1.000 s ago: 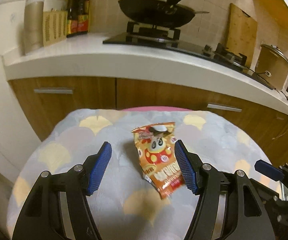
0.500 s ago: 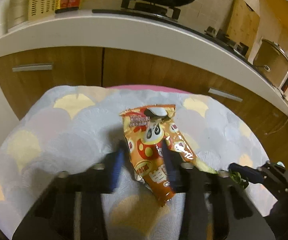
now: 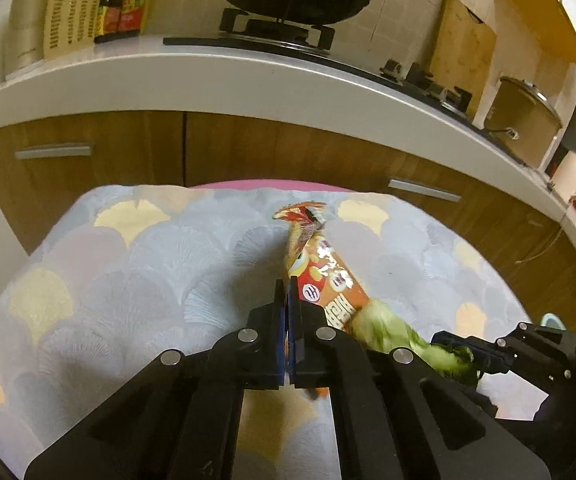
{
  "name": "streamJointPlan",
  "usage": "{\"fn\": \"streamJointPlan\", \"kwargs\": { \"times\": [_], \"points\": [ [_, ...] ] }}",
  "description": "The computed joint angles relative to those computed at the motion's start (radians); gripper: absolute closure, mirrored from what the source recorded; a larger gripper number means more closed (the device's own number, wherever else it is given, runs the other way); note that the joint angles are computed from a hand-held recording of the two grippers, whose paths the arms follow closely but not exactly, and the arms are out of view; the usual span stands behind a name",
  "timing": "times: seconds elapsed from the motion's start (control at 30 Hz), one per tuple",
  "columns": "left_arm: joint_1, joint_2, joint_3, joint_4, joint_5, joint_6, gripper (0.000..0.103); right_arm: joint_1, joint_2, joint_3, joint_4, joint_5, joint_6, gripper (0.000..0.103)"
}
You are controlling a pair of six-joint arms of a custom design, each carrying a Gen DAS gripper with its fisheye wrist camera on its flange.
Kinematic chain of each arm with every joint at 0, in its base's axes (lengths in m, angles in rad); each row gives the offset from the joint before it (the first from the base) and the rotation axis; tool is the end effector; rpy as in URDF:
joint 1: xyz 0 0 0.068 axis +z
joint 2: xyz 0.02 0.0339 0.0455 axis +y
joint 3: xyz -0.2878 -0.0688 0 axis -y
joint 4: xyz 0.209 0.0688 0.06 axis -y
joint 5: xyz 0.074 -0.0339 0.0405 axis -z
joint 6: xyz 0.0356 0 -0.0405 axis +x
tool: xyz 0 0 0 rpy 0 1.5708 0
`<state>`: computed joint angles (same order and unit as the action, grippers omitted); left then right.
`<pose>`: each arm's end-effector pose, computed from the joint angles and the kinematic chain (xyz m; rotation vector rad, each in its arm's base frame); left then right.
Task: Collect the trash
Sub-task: 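Grasp the small snack packet with the left gripper while the right gripper grasps the bok choy leaf, then carry packet and leaf over the blue basket and release both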
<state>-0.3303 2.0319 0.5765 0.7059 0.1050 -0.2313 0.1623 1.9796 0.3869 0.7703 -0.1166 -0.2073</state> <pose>0.2937 -0.1047 0.0960 0.1699 2.3439 -0.4021 0.2601 0.0468 0.0872 -0.4927 2.3378 0.1183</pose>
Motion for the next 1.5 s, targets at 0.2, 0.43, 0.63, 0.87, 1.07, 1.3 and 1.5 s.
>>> {"fn": "streamJointPlan", "kwargs": {
  "times": [0.2,0.43,0.63,0.87,1.07,1.3,1.5],
  "points": [
    [-0.059,-0.126,-0.063,-0.003,-0.012,-0.005,0.103,-0.12,-0.077,-0.093,0.052,-0.056,0.03,0.086],
    [-0.238,-0.249,-0.067,-0.068,-0.083,-0.016,0.103,-0.432,-0.328,-0.212,-0.048,-0.24,-0.043,0.087],
    [-0.452,-0.282,-0.009,-0.129,-0.163,-0.058,0.103,-0.817,-0.544,-0.215,-0.293,-0.458,-0.215,0.087],
    [-0.695,-0.167,0.157,-0.193,-0.21,-0.092,0.103,-1.422,-0.625,-0.142,-0.578,-0.762,-0.562,0.087],
    [-0.851,-0.007,0.374,-0.263,-0.202,-0.109,0.103,-1.779,-0.457,0.04,-0.767,-0.891,-0.802,0.087],
    [-0.958,0.145,0.634,-0.383,-0.207,-0.086,0.103,-1.914,-0.311,0.201,-0.817,-0.907,-0.814,0.087],
    [-1.011,0.278,0.816,-0.48,-0.221,-0.061,0.103,-1.938,-0.152,0.277,-0.747,-0.84,-0.746,0.087]
  ]
}}
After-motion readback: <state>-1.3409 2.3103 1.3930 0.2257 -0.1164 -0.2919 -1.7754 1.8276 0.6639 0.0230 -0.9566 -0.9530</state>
